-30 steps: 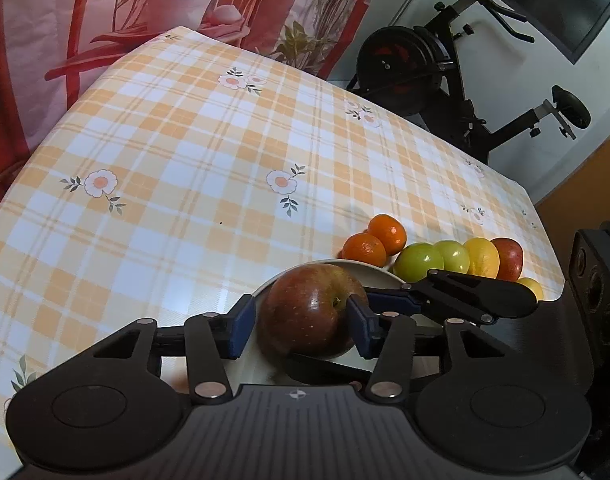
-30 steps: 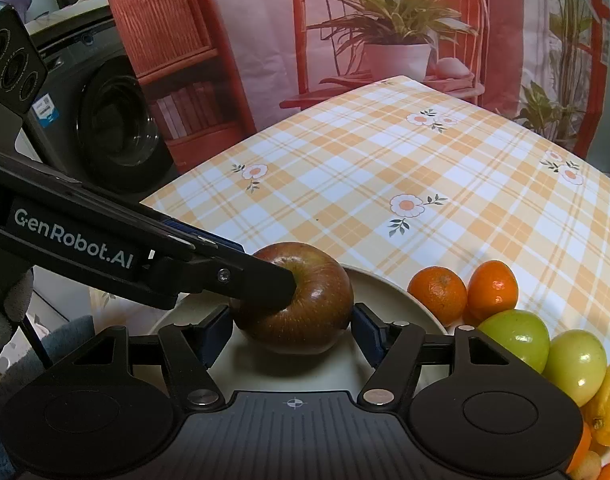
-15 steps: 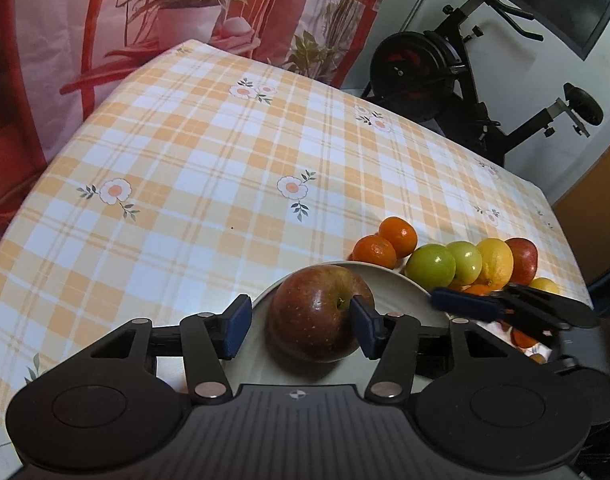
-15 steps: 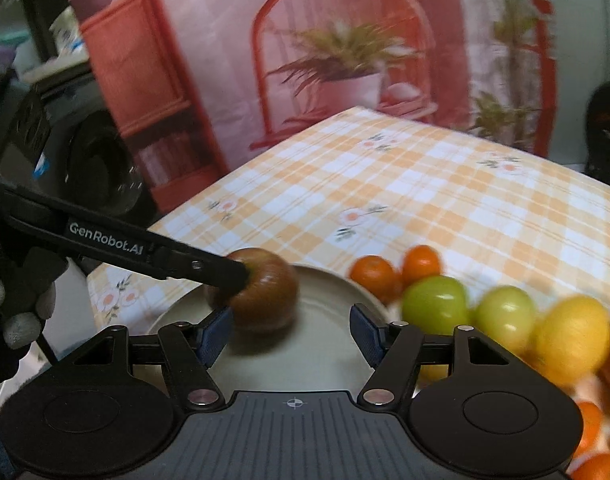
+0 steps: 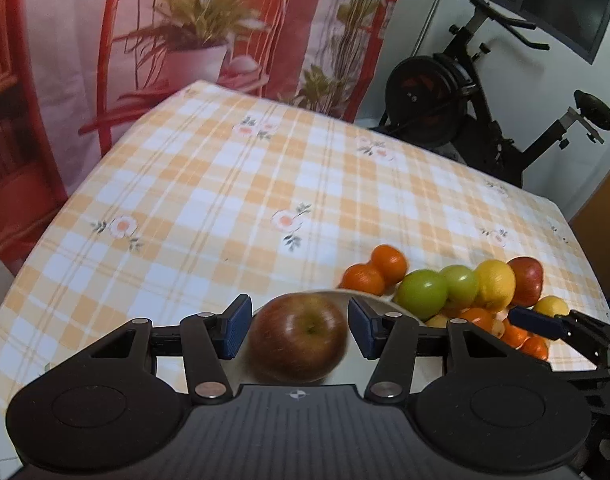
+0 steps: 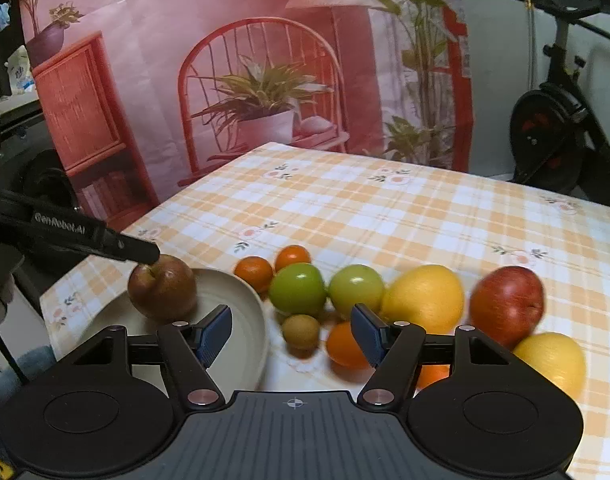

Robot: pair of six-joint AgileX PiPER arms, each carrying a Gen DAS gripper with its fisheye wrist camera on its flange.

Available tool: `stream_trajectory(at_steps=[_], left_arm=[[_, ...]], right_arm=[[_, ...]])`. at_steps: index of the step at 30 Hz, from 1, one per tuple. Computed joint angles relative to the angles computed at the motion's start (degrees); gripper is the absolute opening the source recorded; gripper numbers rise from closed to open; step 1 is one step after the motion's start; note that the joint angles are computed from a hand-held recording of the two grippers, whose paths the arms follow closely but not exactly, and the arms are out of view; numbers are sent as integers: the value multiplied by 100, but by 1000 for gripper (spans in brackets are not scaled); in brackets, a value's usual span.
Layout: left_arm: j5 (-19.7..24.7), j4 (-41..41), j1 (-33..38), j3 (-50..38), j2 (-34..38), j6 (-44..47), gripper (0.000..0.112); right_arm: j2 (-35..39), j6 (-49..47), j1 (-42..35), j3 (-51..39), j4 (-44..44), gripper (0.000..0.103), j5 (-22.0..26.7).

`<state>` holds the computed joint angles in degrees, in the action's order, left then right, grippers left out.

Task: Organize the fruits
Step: 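Lower the red apple onto the white plate and open the left tool, then reach the right tool to the mandarin and close on it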

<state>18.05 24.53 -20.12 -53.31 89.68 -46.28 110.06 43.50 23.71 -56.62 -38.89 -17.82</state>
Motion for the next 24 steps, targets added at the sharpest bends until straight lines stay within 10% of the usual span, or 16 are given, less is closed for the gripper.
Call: stream_trajectory(at_steps=[10,24], left_arm=[[161,2769,-1099,-2,72,-2736,56],[558,4652,-2013,350,188,-4911,56]], right_arm=[[-432,-1452,-95,774,1354,63,-290],[-601,-2692,-305,1586,2713,58,-951]])
